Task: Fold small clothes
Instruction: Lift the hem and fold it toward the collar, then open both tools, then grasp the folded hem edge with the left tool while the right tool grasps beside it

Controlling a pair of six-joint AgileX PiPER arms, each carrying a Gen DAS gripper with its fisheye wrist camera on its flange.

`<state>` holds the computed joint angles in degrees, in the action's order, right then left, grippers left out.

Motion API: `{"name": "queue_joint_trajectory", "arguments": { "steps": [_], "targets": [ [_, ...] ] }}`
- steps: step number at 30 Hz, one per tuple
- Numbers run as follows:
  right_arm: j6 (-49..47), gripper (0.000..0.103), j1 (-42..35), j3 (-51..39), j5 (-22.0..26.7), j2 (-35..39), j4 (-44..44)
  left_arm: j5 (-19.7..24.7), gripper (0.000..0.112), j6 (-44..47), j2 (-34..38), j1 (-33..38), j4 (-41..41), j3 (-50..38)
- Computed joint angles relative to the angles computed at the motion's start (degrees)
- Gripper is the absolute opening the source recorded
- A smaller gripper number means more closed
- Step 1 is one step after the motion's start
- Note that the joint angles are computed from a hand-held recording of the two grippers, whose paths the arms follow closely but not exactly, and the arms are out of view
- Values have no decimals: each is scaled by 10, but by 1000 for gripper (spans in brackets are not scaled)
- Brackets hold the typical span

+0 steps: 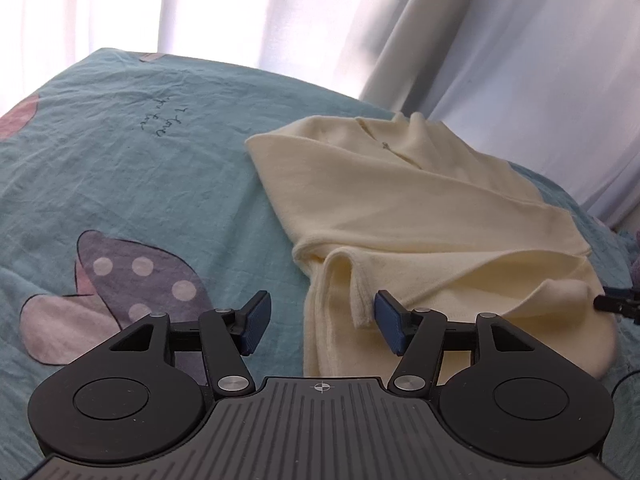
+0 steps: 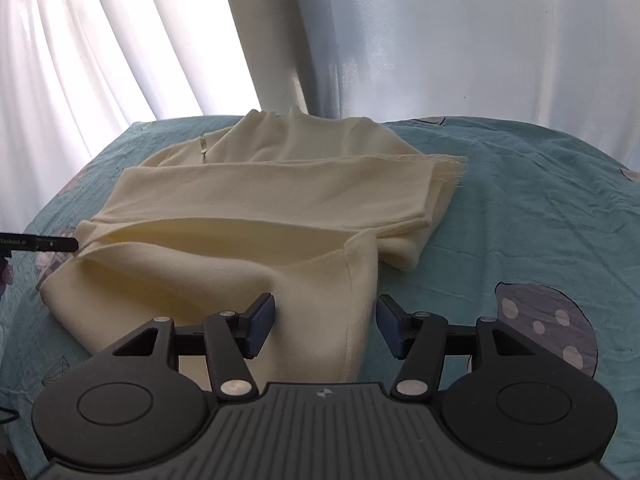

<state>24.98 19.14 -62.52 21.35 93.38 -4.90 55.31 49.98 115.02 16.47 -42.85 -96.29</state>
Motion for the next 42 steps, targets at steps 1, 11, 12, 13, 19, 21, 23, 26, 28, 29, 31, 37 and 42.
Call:
{"name": "queue_joint_trajectory", "arguments": {
  "steps": [1,11,12,13,19,21,23,26,28,29,31,37,42],
  "targets": [
    [7,56,4,-6,5,5,-15,9,64,-6,2,5,-15,-1],
    [187,6,36,-45,35,48,-235,-1,68,-20,-4,1,0,-3],
    [235,6,29,-41,37,46,-253,-1,68,-23,-3,1,3,-5],
    [263,7,18,-37,39,43,-249,-3,69,-24,-3,-1,8,-6],
    [355,17,32,-29,69,34,-326,-15,69,-10,-8,-22,30,4],
    [320,18,34,-28,49,28,-313,-15,69,-9,-6,-27,33,3],
    [294,21,44,-50,70,44,-306,-17,69,-6,-7,-30,37,5],
    [295,47,45,-75,91,69,-305,-10,70,10,-10,-24,20,5],
    [311,49,44,-76,92,74,-316,-6,73,19,-9,-21,10,1],
    [307,49,41,-76,87,75,-310,-7,74,16,-6,-22,13,-3],
    [281,49,31,-77,69,80,-276,-7,74,9,4,-30,22,-18],
    [237,10,22,-69,28,78,-221,12,71,24,34,-50,19,-55],
    [201,8,-2,-53,-8,67,-153,55,70,47,52,-43,-18,-84]
  ]
}}
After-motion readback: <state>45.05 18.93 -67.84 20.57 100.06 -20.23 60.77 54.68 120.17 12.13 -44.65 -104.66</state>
